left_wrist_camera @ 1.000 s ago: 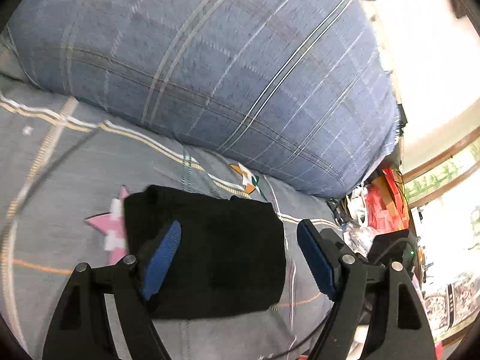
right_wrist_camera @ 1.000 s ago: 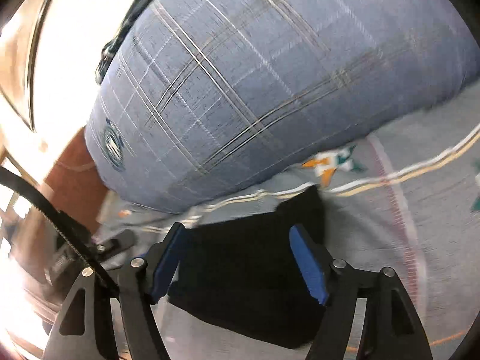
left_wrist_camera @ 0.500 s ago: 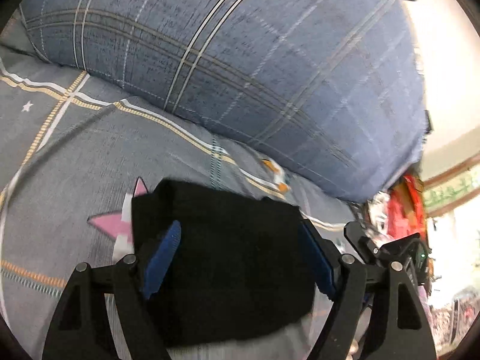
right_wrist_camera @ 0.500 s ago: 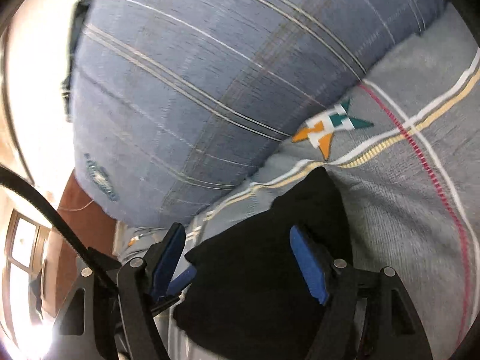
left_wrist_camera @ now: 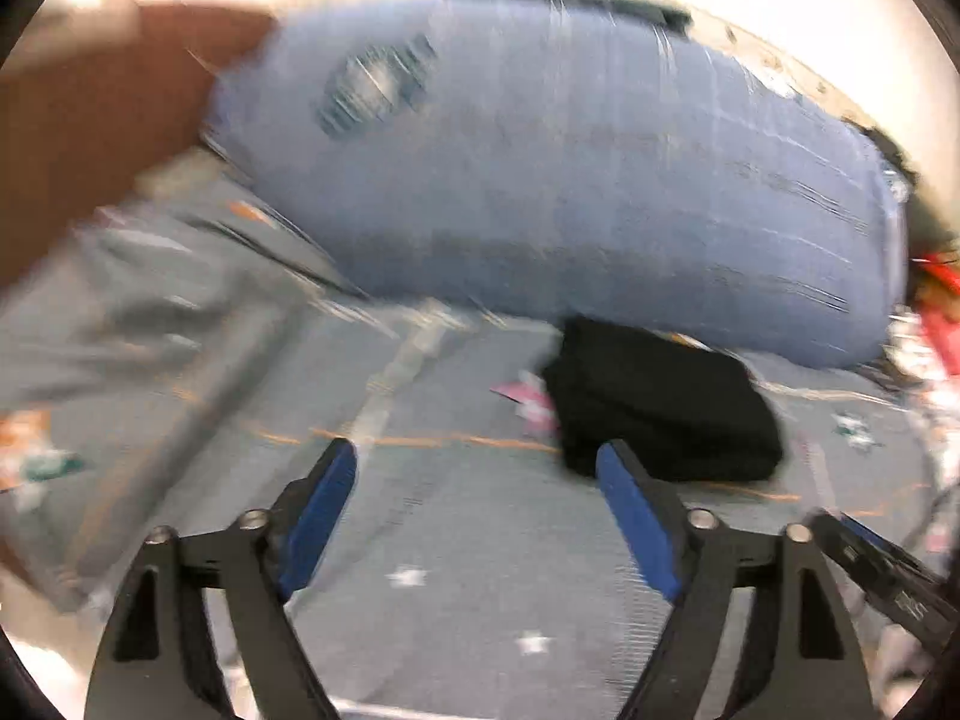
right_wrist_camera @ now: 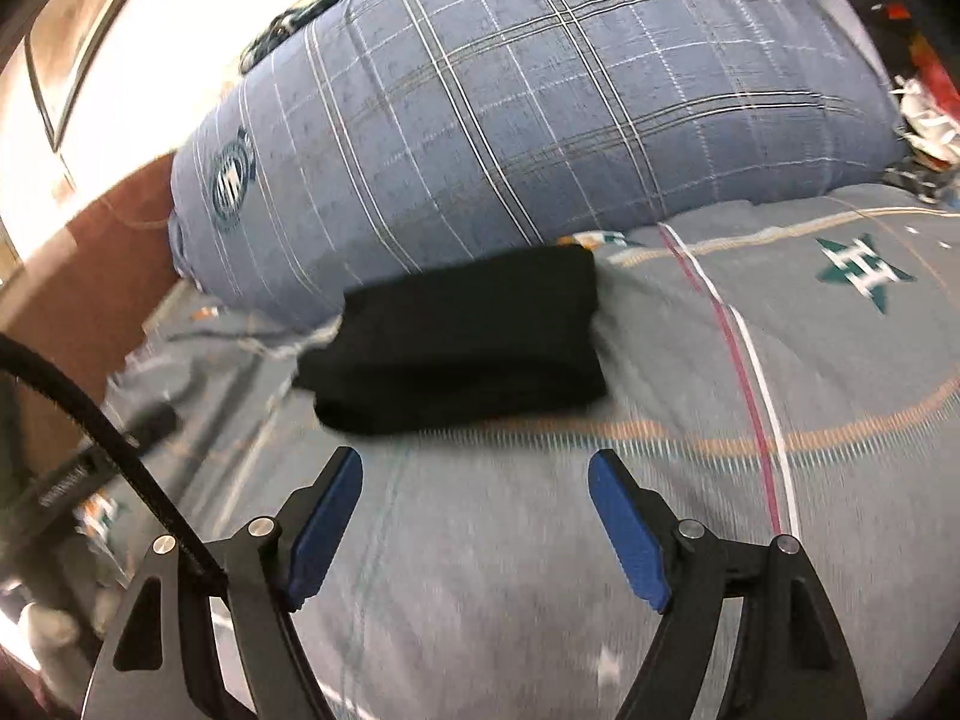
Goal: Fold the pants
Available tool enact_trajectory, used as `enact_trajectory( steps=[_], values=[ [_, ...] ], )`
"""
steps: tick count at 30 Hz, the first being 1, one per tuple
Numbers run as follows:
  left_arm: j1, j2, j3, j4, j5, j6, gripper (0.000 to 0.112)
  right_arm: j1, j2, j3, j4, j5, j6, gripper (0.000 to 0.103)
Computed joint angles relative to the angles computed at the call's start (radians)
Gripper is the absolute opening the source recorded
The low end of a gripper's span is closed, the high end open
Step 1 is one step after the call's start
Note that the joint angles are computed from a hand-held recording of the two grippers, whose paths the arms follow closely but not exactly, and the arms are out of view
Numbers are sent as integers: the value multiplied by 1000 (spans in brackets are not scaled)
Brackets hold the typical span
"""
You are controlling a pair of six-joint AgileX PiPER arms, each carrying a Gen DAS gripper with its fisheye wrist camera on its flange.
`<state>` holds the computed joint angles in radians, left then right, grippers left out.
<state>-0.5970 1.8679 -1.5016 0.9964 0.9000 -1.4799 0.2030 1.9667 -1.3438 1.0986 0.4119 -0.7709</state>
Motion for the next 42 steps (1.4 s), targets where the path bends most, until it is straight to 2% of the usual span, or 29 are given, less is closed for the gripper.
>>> enact_trajectory(
  steps=[1,2,4,6,9,13,19,25,42],
  values=[
    [-52,-3,15,76,92,-85,103,9,-19,38,35,-23,-38,82],
    [-86,-5,22,120,147,-133,103,16,-45,85,79,-47,-87,82],
    [-138,-15,45,185,217,-190,103,38,-93,164,129,-109,-153,83],
    [-146,-9,25,195,235,-156,103,61,-116,196,80,-150,-129,84],
    [-107,-7,-9,114,157,-79,103,81,-128,208,-81,-179,20,84],
    [-88,-4,1,2,101,-36,103,85,-132,215,-122,-167,108,85],
    [-50,22,-1,-185,6,78,103,111,-100,184,-280,-152,267,85],
    [-43,70,-38,-246,-11,158,103,136,-59,142,-413,-135,397,86],
    [-13,121,-70,-341,-63,254,103,151,8,88,-489,-105,478,88]
  ],
)
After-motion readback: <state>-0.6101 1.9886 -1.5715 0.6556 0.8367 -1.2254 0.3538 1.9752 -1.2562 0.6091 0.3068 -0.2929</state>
